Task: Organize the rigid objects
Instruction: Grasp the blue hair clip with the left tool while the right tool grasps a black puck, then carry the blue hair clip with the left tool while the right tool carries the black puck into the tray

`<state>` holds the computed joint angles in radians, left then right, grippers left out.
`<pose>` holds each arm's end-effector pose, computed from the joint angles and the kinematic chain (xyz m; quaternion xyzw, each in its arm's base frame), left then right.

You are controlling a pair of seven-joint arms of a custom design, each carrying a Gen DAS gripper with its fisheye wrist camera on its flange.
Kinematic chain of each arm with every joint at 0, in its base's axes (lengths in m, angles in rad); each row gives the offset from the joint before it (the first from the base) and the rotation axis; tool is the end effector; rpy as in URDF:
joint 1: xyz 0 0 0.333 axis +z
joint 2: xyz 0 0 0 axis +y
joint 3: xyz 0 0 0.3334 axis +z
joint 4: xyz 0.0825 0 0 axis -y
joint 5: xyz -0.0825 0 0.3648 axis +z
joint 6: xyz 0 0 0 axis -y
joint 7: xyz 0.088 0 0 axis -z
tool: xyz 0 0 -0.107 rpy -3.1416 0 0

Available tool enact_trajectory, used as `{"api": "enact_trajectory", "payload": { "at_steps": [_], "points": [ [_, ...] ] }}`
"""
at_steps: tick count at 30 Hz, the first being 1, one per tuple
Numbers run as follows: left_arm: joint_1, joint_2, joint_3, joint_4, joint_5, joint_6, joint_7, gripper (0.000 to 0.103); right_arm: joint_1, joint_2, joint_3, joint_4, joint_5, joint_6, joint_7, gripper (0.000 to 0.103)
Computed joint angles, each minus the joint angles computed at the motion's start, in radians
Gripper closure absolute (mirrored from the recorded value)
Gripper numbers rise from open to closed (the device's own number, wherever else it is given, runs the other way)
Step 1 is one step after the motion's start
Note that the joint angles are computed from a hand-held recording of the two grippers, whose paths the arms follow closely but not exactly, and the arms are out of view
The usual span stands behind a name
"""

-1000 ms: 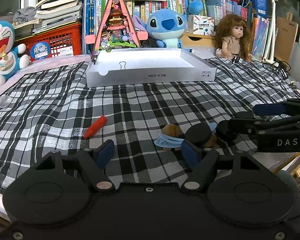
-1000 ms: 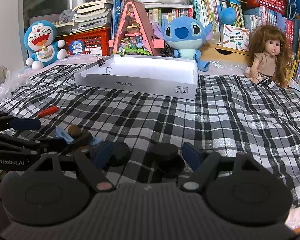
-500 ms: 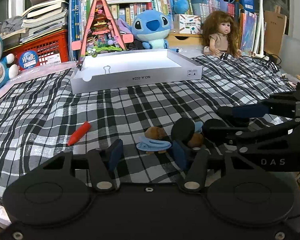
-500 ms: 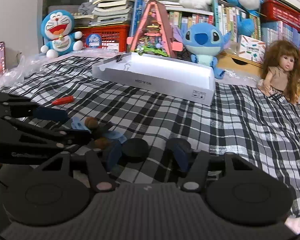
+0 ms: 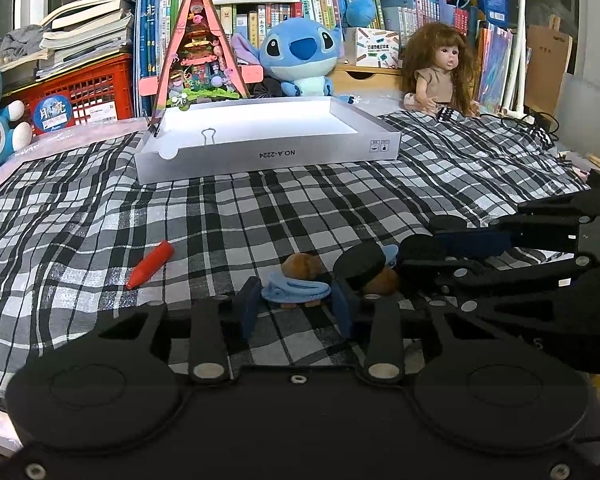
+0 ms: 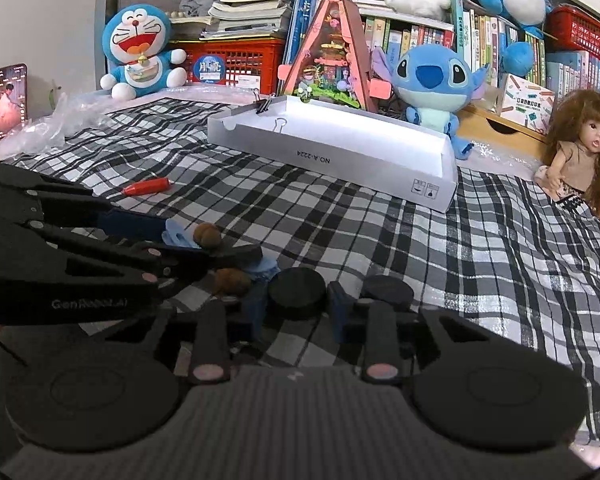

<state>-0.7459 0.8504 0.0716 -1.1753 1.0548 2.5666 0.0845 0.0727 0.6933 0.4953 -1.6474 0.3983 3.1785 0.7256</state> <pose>0.6001 -0.5231 0.3515 -0.6302 0.6278 -0.3326 0.3132 0.6713 0.2855 0.3630 -0.8212 0.3536 -0.2053 0.3980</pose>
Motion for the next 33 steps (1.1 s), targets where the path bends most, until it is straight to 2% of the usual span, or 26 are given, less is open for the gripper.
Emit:
{"api": "enact_trajectory", "payload": {
  "at_steps": [7,18,27,33],
  "points": [
    [0.009,-0.015,-0.004,-0.004,-0.012,-0.004,-0.004,0.067,0.029,-0.005,-0.037,0.021,0.008,-0.006,0.039,0.066],
    [0.056,-0.004,-0.01,0.061,-0.072,-0.009,0.033,0.067,0.124,0.018,-0.179,0.158,0.046,-0.111,0.177,0.066],
    [0.078,0.072,0.006,0.229,-0.144,-0.043,0.122,0.067,0.19,0.093,-0.281,0.355,0.033,-0.219,0.291,0.066],
    [0.097,0.167,0.013,0.411,-0.233,-0.086,0.223,0.067,0.216,0.169,-0.328,0.519,0.001,-0.318,0.373,0.066]
  ]
}}
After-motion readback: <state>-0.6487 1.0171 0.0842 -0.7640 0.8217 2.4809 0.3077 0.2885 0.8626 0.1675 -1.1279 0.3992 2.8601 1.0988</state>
